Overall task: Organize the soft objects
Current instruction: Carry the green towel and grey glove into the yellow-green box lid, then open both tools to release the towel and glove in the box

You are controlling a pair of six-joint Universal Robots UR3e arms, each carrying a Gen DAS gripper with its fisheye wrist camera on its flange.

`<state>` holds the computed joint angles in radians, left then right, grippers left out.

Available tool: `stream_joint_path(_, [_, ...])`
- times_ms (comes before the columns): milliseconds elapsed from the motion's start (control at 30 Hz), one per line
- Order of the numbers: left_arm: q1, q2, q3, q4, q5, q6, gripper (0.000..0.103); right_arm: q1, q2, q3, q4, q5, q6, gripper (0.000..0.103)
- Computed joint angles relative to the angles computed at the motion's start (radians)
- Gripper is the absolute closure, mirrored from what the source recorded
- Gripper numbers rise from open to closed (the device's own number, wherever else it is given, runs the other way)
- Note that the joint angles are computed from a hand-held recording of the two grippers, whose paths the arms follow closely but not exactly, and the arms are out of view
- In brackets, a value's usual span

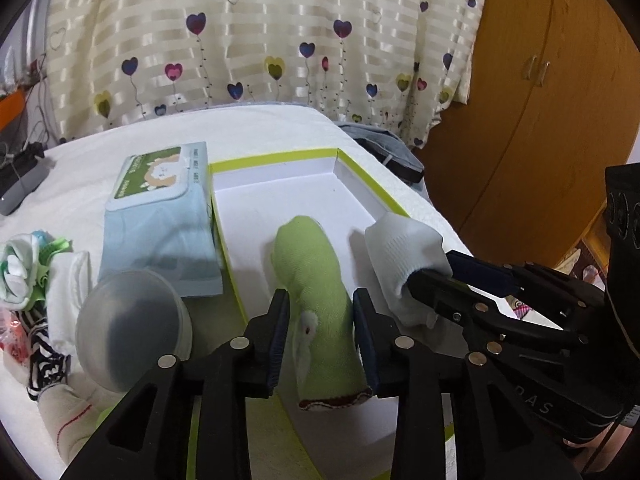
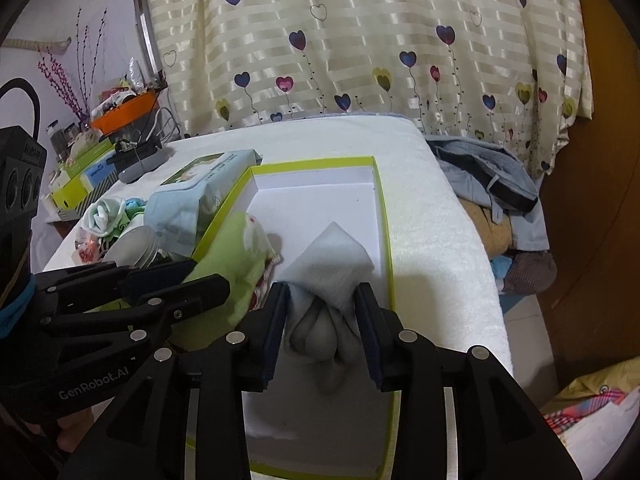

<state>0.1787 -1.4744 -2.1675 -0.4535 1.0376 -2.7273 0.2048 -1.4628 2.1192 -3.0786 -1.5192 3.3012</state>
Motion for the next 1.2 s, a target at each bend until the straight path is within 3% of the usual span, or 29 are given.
stream_joint_path(300, [0.027,0.078,-0.026,-0.034,-0.03,0.02,0.071,0.022,-0.066,0.034,0.01,-0.063,0.039,0.065])
stream_joint_path(367, [0.035,0.108,-0.034,-0.056,-0.039,0.029,0.071,0.03,-0.093,0.049,0.013,-0.08,0.052,0.046])
stream_joint_path(600, [0.106,0.284,-0.096,-0.161,-0.095,0.088,0.071,0.078,-0.186,0.094,0.03,-0.137,0.086,0.045])
stream_joint_path(933, [0.378,0.629,-0.137,-0.638,-0.247,0.352,0.071,0.182,-0.246,0.113,0.037,-0.211,0.14,0.045])
stream_joint_path(1067, [0.533,0.756,-0.107,-0.92,-0.307,0.525,0.071,0.226,-0.242,0.105,0.036,-0.227,0.178,0.045])
stream_joint_path(1167, [0.706,0.851,-0.048,-1.23,-0.349,0.739,0.071,0.259,-0.237,0.101,0.017,-0.242,0.189,0.045])
stream_joint_path(1200, [0.738,0.858,-0.036,-1.277,-0.353,0.776,0.071,0.27,-0.233,0.096,0.012,-0.246,0.191,0.045])
